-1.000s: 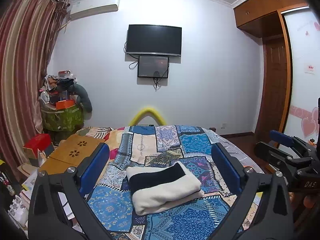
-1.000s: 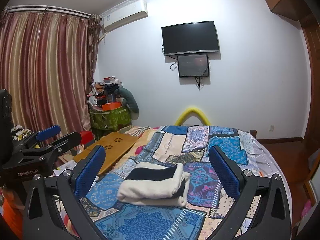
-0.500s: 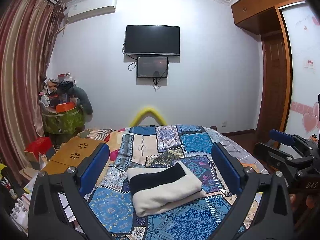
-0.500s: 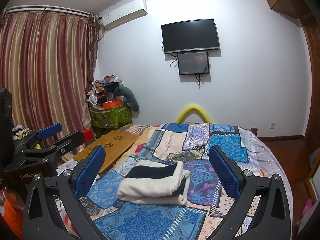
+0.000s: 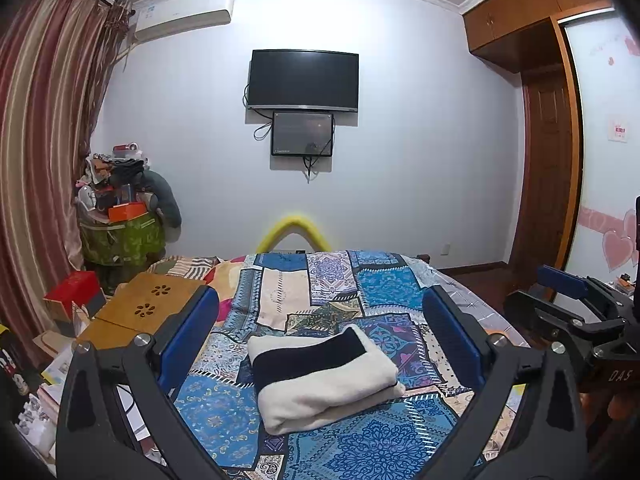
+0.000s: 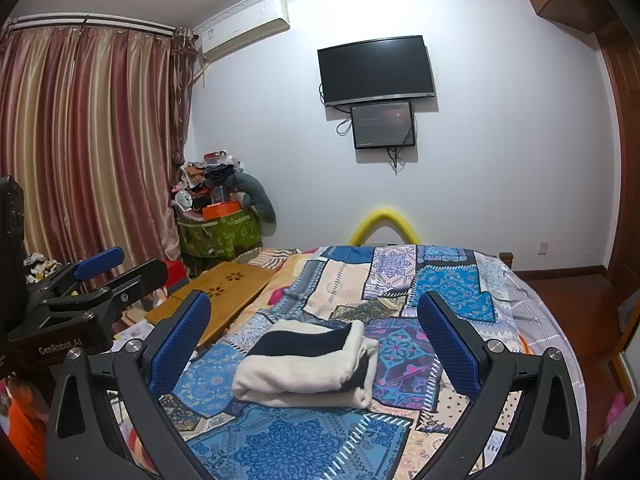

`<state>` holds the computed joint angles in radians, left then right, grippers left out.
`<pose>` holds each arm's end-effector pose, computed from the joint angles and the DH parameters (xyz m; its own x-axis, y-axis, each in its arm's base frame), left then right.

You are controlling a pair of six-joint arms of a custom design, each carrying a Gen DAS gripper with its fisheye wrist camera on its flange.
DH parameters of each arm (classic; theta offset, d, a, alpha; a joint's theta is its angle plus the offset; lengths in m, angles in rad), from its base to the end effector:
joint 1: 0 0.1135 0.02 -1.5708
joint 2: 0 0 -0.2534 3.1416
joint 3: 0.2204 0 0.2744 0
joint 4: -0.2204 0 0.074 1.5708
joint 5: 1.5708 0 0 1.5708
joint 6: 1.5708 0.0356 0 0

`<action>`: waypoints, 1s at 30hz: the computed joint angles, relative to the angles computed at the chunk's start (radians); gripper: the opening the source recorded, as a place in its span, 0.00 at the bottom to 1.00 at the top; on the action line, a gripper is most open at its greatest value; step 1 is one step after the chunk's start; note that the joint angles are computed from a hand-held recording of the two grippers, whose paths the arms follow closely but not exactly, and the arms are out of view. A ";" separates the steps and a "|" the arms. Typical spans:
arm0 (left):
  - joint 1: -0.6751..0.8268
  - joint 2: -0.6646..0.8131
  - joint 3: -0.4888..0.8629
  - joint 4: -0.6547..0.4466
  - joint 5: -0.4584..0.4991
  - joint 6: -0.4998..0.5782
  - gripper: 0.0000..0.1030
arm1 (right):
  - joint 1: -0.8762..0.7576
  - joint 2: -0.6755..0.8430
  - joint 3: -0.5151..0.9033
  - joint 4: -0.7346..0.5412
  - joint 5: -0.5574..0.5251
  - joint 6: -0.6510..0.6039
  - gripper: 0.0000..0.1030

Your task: Fold small clothes

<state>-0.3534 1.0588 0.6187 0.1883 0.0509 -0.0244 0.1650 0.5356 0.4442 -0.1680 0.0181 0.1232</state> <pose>0.2525 -0.0951 0.2473 -0.2432 0.0638 -0.9679 0.3861 0.9218 -0.0363 0.1778 0.0290 0.2500 -0.2692 0.0798 -0.9598 -0.1148 0.9868 0.1142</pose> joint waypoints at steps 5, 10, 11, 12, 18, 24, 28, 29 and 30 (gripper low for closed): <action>0.007 0.000 -0.002 0.006 0.017 -0.003 1.00 | -0.001 -0.005 -0.003 -0.002 0.000 0.000 1.00; 0.001 0.013 0.010 -0.004 0.024 0.010 1.00 | 0.000 -0.008 -0.001 -0.009 0.001 0.000 1.00; -0.002 0.015 0.011 -0.004 0.022 0.014 1.00 | 0.000 -0.010 -0.001 -0.011 0.002 0.000 1.00; -0.005 0.017 0.012 -0.006 0.021 0.016 1.00 | 0.001 -0.011 0.000 -0.013 0.003 -0.001 1.00; -0.012 0.017 0.015 -0.019 0.026 0.006 1.00 | -0.001 -0.009 0.005 -0.018 0.006 -0.004 1.00; -0.005 0.011 0.016 -0.021 0.034 -0.006 1.00 | 0.004 -0.006 0.009 -0.022 0.012 -0.003 1.00; 0.001 0.014 0.017 -0.023 0.040 -0.011 1.00 | 0.004 -0.002 0.008 -0.018 0.012 -0.002 1.00; 0.004 0.016 0.018 -0.024 0.044 -0.012 1.00 | 0.004 -0.003 0.008 -0.019 0.012 -0.001 1.00; 0.007 0.015 0.019 -0.027 0.048 -0.012 1.00 | 0.003 -0.002 0.009 -0.019 0.011 -0.002 1.00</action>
